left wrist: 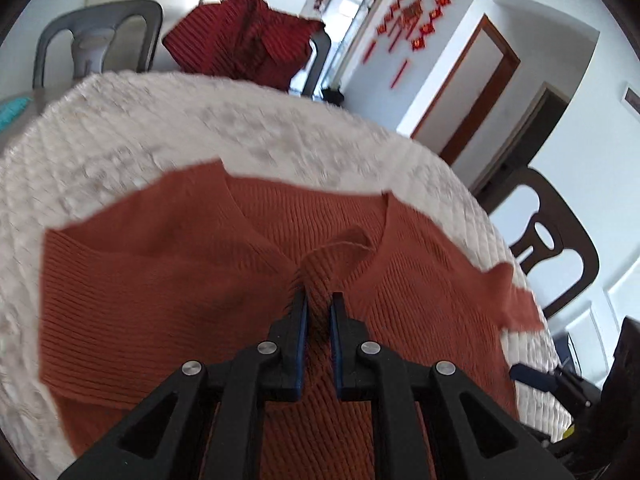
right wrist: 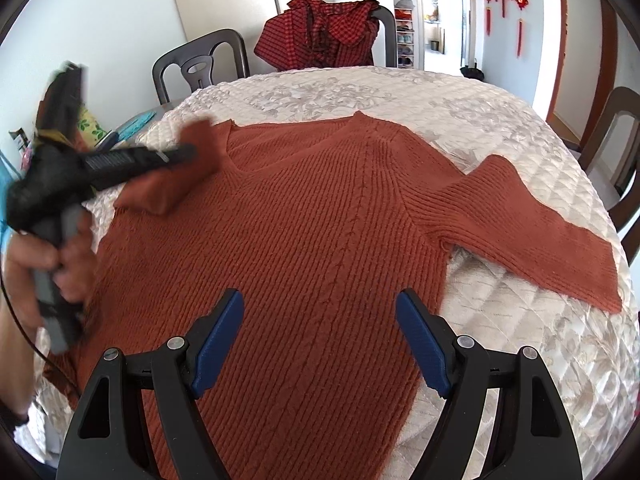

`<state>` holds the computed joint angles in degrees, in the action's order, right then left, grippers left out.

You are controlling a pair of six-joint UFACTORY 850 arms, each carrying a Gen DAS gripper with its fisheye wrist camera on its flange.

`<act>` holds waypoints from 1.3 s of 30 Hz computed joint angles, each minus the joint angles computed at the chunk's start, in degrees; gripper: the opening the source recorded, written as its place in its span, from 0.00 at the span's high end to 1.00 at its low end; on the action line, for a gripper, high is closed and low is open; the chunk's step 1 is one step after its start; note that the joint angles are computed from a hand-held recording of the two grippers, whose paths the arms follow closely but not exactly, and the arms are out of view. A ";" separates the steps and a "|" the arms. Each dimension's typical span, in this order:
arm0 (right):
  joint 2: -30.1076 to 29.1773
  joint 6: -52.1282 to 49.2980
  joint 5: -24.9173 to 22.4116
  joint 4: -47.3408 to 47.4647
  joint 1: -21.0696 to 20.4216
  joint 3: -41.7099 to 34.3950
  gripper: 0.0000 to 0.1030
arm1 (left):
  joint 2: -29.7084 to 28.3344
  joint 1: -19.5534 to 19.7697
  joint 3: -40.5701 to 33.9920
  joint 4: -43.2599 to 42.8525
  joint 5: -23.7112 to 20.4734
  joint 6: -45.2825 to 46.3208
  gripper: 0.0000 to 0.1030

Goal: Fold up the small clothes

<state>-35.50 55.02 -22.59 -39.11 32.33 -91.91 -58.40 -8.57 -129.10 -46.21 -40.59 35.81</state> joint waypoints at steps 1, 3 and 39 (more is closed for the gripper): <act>0.04 -0.11 0.20 0.27 -0.06 0.02 0.24 | 1.13 0.04 1.70 -0.97 -0.16 1.15 0.85; -0.08 -0.71 0.56 0.97 -0.17 -0.40 0.24 | 3.68 0.80 5.30 -5.55 -0.37 5.49 0.72; -19.00 -34.18 -2.84 39.32 -3.78 -30.36 0.83 | 12.10 4.68 18.40 2.51 15.15 4.02 0.55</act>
